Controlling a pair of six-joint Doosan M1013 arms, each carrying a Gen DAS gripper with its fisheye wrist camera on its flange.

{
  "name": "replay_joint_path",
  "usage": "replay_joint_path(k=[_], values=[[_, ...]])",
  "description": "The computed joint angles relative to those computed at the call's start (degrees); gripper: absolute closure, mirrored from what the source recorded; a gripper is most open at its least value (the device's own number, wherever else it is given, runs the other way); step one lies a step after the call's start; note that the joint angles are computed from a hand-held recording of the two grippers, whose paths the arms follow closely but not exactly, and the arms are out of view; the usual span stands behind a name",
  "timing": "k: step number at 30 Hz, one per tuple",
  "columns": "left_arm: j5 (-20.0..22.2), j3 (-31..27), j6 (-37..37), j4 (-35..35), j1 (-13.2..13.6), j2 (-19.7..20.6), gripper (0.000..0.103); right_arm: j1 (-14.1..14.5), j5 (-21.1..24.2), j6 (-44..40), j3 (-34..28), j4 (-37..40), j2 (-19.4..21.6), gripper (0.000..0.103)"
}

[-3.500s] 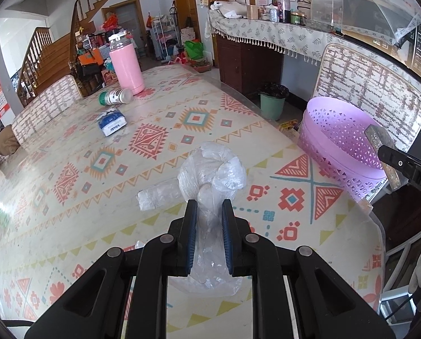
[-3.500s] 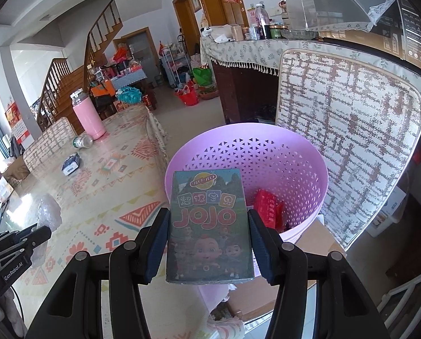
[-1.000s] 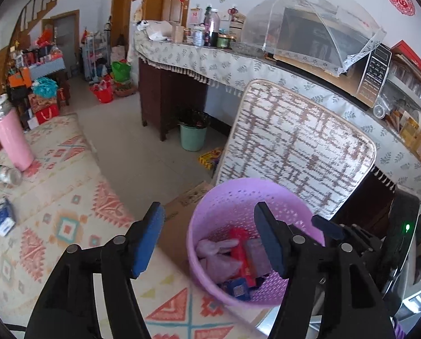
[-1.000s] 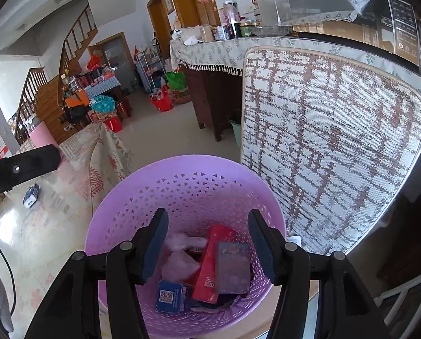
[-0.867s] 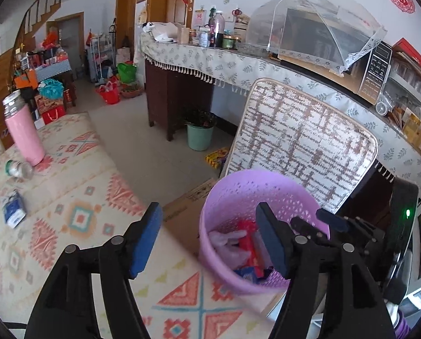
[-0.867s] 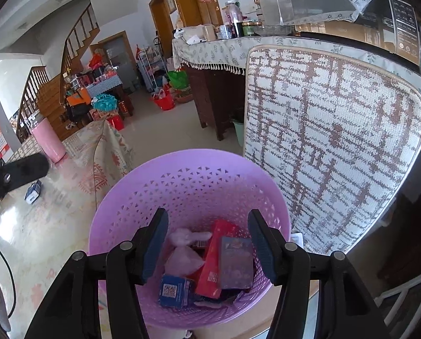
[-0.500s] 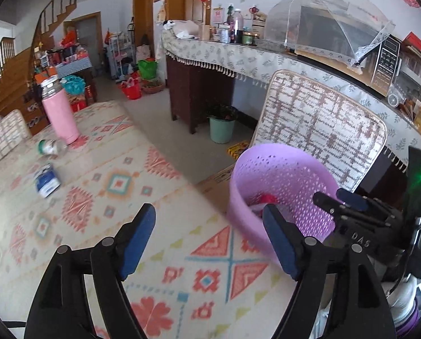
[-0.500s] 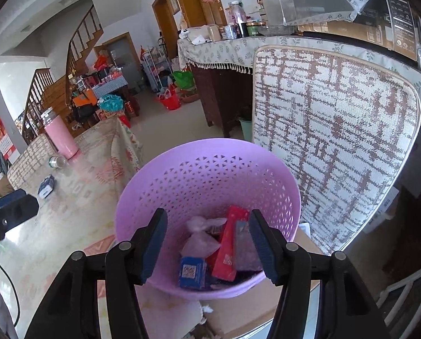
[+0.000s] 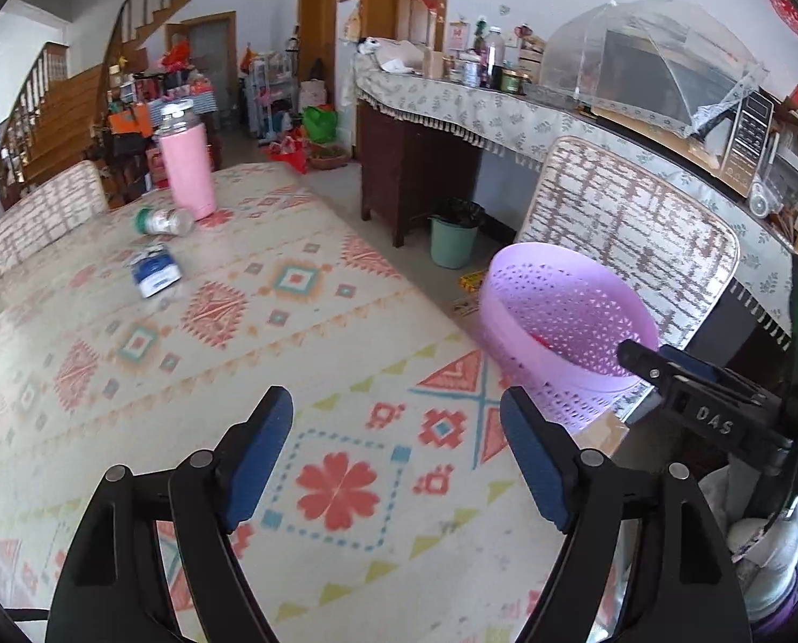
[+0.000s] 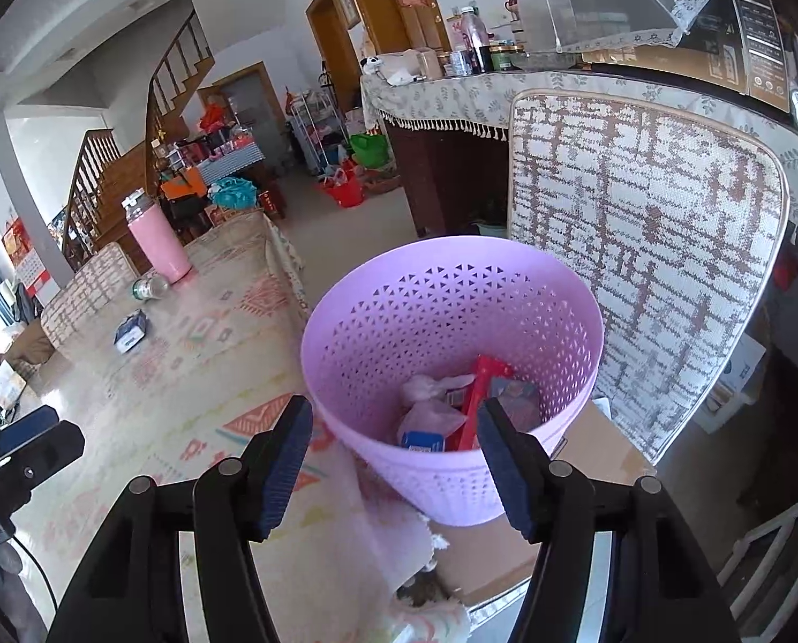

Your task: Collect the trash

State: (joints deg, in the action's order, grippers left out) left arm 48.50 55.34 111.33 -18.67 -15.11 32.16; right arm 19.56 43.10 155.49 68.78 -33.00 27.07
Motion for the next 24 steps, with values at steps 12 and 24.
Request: replay_joint_path(k=[12, 24], values=[[-20.13, 12.82, -8.6, 10.4, -0.07, -7.77, 0.009, 3.22, 2.52, 4.15, 0.87, -6.29, -1.17, 0.032], [-31.77, 20.41, -27.16, 27.29, -0.39, -12.31, 0.001, 5.65, 4.28, 5.98, 1.7, -9.09, -1.96, 0.03]])
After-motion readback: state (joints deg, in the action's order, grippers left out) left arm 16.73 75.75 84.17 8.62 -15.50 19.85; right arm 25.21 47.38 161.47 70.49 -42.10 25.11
